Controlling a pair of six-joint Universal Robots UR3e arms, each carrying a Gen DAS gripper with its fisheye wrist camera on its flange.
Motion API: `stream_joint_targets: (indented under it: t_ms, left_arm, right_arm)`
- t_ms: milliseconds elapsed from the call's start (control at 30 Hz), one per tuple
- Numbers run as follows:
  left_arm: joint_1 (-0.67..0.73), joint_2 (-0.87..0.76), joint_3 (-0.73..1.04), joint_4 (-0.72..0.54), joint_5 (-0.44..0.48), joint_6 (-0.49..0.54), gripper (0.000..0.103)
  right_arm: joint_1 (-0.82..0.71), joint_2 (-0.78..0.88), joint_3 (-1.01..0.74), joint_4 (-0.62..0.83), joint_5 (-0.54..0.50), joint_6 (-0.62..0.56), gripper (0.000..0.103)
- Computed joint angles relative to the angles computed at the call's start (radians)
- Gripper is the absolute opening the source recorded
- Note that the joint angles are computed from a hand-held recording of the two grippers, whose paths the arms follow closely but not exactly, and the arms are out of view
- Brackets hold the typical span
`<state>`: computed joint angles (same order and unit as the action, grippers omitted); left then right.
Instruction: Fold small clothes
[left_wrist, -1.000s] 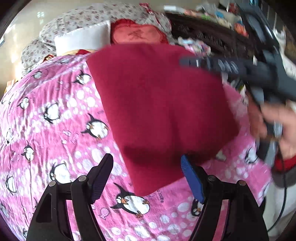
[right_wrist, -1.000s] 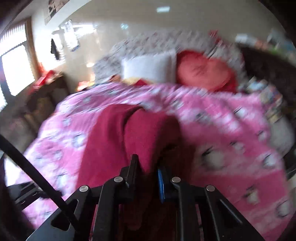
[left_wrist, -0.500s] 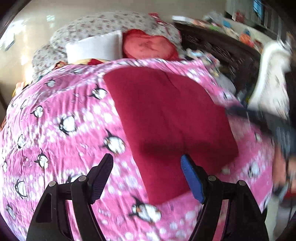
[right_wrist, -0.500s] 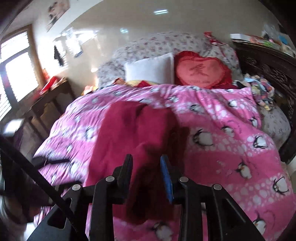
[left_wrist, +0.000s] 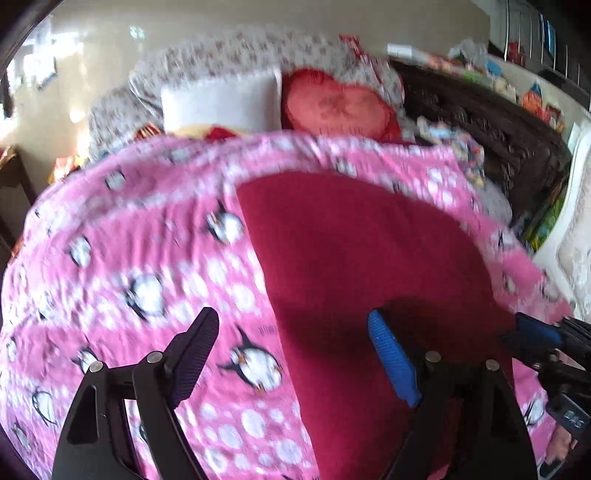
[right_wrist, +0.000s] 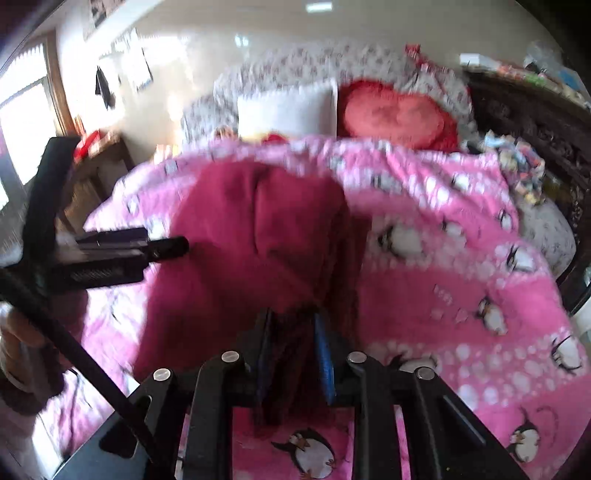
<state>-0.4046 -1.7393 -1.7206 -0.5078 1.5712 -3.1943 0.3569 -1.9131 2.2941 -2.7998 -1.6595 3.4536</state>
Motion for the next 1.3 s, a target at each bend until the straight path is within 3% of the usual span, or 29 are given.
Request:
stream_joint_targets:
  t_ms: [67,133,167,267,367,533,700,867,933,1000,1067,1167,1233,1300]
  left_arm:
    - [0.003,-0.02,0.048,-0.018,-0.007,-0.019,0.083]
    - [-0.005,-0.079,0.127,-0.046,0.009,-0.034,0.083]
    - [-0.012,-0.115,0.167,-0.058,0.026,-0.038,0.083]
    - [-0.02,-0.219,0.265,-0.086,0.052,-0.049,0.083]
    - [-0.022,-0.29,0.324,-0.087,0.06,-0.055,0.094]
    - [-0.036,-0.337,0.368,-0.072,0.097,-0.05,0.098]
    - [-0.038,-0.274,0.307,-0.062,0.114,-0.067,0.098]
    - [-0.046,-0.218,0.237,-0.059,0.121,-0.072,0.098]
    - [-0.048,-0.202,0.214,-0.063,0.121,-0.095,0.098]
    - [-0.048,-0.172,0.189,-0.09,0.113,-0.119,0.098]
    - [-0.052,-0.128,0.139,-0.079,0.116,-0.118,0.098]
    - [-0.074,-0.057,0.053,-0.049,0.165,-0.117,0.098]
    - [-0.08,-0.002,-0.014,-0.028,0.176,-0.121,0.098]
    - [-0.08,0.057,-0.086,-0.007,0.176,-0.133,0.098]
  right_arm:
    - [0.037,0.037,-0.046,-0.056,-0.05,0.0,0.025]
    - [0.038,0.094,-0.092,-0.087,-0.029,-0.001,0.025]
    - [0.027,0.14,-0.119,-0.098,-0.006,-0.008,0.025]
    - [0.03,0.303,-0.221,-0.089,-0.063,-0.018,0.025]
    - [-0.029,0.383,-0.234,-0.113,-0.035,-0.005,0.021]
    - [-0.101,0.382,-0.21,-0.144,0.056,-0.007,0.019]
    - [-0.062,0.246,-0.151,-0.102,0.048,0.022,0.022]
    - [0.102,0.168,-0.073,-0.089,-0.137,0.077,0.035]
    - [0.086,0.206,-0.037,-0.122,-0.127,0.12,0.036]
    - [0.032,0.239,0.0,-0.173,-0.048,0.123,0.037]
    - [0.016,0.17,0.009,-0.127,-0.033,0.134,0.04]
    - [0.06,0.074,0.008,-0.088,-0.092,0.171,0.048]
    - [0.114,0.061,-0.009,-0.066,-0.16,0.213,0.065]
    - [0.147,0.058,-0.014,-0.064,-0.176,0.24,0.065]
